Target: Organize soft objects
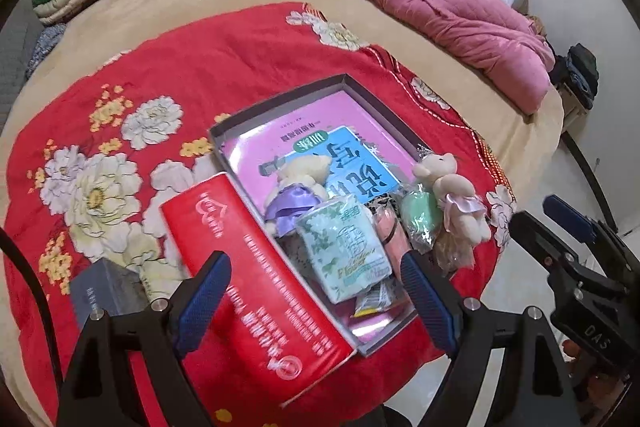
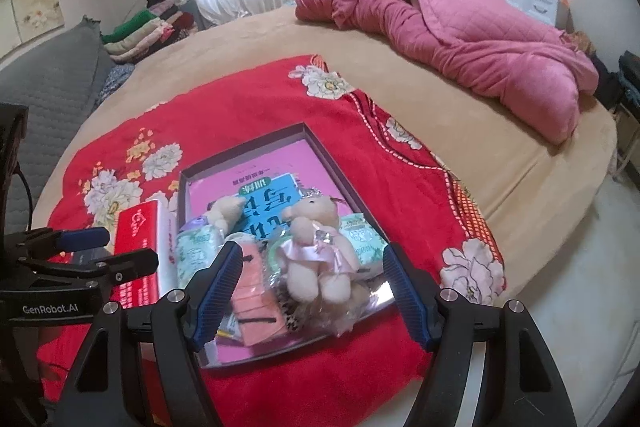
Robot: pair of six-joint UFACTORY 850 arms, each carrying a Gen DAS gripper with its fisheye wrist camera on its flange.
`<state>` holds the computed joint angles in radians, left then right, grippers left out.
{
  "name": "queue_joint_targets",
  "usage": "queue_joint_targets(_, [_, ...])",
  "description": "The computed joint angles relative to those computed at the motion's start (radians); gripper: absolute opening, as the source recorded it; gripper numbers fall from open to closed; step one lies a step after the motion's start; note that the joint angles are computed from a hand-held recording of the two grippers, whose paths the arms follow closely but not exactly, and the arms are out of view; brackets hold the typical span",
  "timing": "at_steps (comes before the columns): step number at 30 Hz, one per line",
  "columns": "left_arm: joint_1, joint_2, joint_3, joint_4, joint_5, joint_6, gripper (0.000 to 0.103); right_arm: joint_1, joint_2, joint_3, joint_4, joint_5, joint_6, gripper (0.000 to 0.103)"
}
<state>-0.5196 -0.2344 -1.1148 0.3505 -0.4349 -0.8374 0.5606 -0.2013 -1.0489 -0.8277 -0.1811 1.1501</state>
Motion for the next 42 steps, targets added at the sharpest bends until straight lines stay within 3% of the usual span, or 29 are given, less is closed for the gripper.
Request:
queue_joint_targets(2, [-0.006,0.033,0.032,0.048,0.004,-0.062,0.089,0.027,0.03,0.028,-0.148,-0.024,0.163,0.081])
queue_joint_targets(9, [-0.037,0.163,0.168,0.169,0.017,-0.206,0.089,0.125,0.104,0.095,-0.335,-0.137,0.4,0.081])
queue_joint_targets(17, [-0.081,0.287,0.307,0.311,0.026,-0.39,0.09,0.22,0.152,0.158,-0.398,-0.234,0.528,0.081])
queue_joint_targets(29, [-0.153,0.427,0.46,0.499,-0.003,-0.658,0.09,0.33,0.206,0.237,-0.478,-0.273,0.675,0.081])
queue_joint_targets(35, [-0.169,0.468,0.504,0.545,-0.009,-0.738,0.09,0.381,0.247,0.281,-0.527,-0.295,0.791,0.081])
queue_joint_targets(42, [-0.177,0.498,0.523,0.552,-0.026,-0.764,0.09,0.409,0.234,0.274,-0.495,-0.299,0.748,0.081])
